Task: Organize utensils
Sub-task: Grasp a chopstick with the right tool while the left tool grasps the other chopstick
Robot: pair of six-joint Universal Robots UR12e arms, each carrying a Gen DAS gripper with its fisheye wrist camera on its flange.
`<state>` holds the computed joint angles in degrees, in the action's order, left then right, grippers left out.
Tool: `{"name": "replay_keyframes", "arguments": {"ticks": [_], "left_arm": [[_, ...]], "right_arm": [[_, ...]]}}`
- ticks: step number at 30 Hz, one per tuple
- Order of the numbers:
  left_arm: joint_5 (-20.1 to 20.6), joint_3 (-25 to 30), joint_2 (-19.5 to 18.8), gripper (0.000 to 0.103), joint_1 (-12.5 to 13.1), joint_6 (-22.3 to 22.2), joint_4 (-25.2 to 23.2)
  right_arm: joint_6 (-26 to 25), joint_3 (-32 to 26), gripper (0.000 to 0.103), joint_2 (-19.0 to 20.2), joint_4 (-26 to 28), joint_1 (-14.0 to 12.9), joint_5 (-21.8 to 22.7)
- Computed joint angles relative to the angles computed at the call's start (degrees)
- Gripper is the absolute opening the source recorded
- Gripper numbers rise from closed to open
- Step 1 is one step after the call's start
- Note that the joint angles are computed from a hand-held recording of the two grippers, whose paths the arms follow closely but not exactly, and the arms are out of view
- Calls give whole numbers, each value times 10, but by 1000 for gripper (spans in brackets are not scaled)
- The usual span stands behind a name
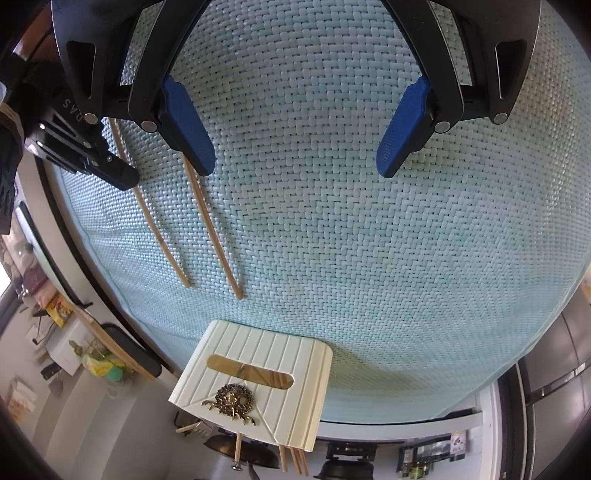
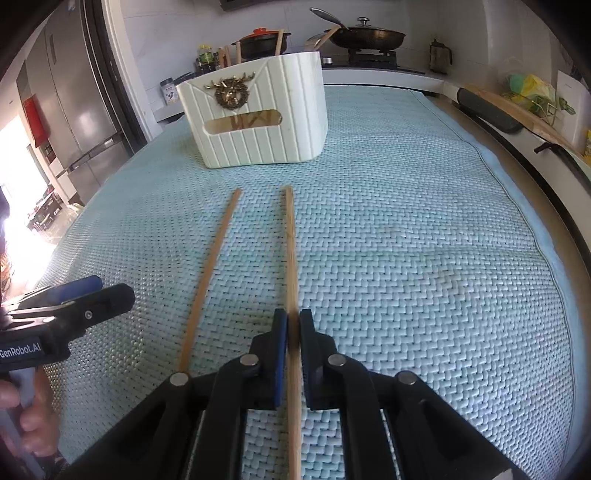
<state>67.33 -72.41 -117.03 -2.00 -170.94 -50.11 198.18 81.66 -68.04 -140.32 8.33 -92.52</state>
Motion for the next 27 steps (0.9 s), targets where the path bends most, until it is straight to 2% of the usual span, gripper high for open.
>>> {"name": "replay_keyframes", "arguments": {"ticks": [7, 12, 14, 16, 24, 27], "left_arm": [[-34, 30, -17, 90, -6, 6, -12], [5, 82, -45, 90, -27, 37, -23], [20, 108, -59, 90, -35, 49, -39], [43, 131, -72, 90, -43, 56, -52], [114, 169, -101, 89, -64, 91, -87], [111, 156, -98, 91, -62, 91, -66]], "right_arm": [[30, 32, 7, -16, -33, -12, 27], [47, 49, 9, -24, -53, -20, 48], [46, 57, 16, -27, -63, -22, 56], [41, 62, 30, -30, -70, -23, 54], [49, 75, 31, -37, -88, -25, 61], [49, 77, 31, -38, -90, -24, 61]]}}
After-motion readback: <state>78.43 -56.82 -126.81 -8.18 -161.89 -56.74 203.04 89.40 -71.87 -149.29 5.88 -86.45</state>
